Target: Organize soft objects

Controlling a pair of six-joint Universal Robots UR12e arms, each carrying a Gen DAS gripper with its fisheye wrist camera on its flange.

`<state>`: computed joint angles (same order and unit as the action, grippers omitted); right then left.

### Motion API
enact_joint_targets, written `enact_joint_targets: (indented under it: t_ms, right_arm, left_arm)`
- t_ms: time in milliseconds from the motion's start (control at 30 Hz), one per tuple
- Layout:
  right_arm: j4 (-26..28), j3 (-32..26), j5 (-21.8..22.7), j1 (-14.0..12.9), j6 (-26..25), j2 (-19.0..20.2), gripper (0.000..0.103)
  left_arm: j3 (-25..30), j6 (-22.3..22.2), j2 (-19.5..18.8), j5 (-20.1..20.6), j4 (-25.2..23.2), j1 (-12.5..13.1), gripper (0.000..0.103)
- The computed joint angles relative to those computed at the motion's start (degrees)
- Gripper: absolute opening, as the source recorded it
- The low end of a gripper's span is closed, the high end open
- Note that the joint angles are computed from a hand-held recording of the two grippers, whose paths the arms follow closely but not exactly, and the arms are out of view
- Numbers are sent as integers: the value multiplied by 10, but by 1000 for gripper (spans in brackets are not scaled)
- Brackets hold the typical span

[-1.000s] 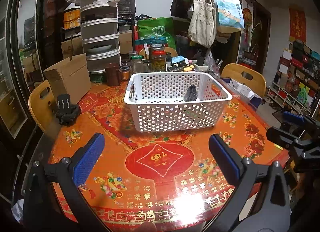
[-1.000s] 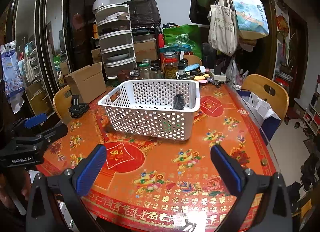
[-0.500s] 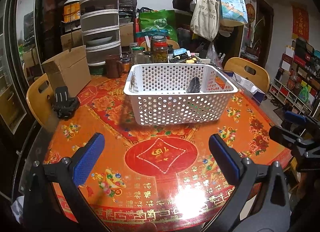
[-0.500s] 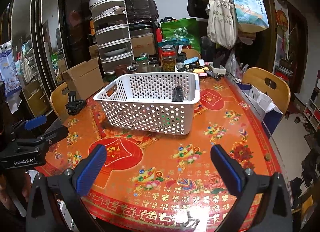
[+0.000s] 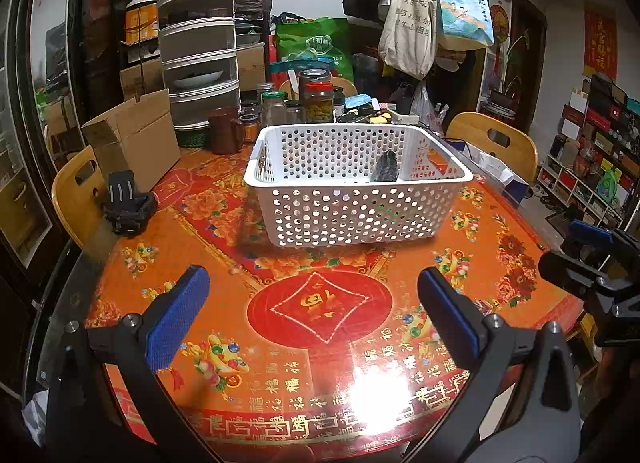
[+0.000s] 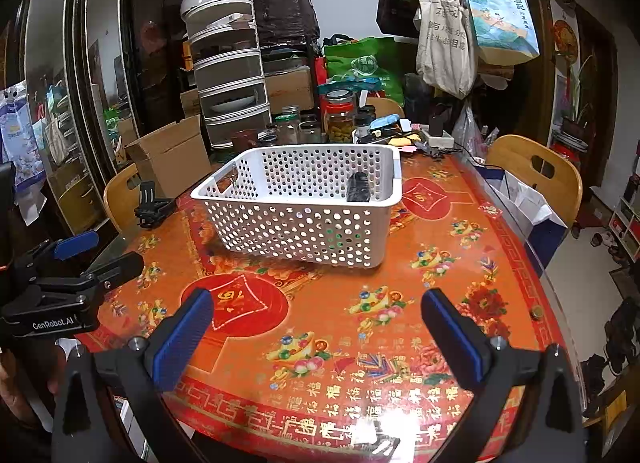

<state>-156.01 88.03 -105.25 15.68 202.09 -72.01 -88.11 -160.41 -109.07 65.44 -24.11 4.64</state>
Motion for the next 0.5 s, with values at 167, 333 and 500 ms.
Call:
enact_joint_targets:
  t_ms: [167, 333, 500]
  right_arm:
    - [-1, -1, 2, 0, 0, 0, 103]
    - [-2, 0, 2, 1, 1, 0, 103]
    - [-1, 0, 1, 1, 1, 0, 103]
  left_arm:
    - [-1, 1, 1, 0, 0, 0, 103]
    - [-1, 1, 1, 1, -1, -1, 103]
    - [-2, -1, 2, -1, -3, 0, 103]
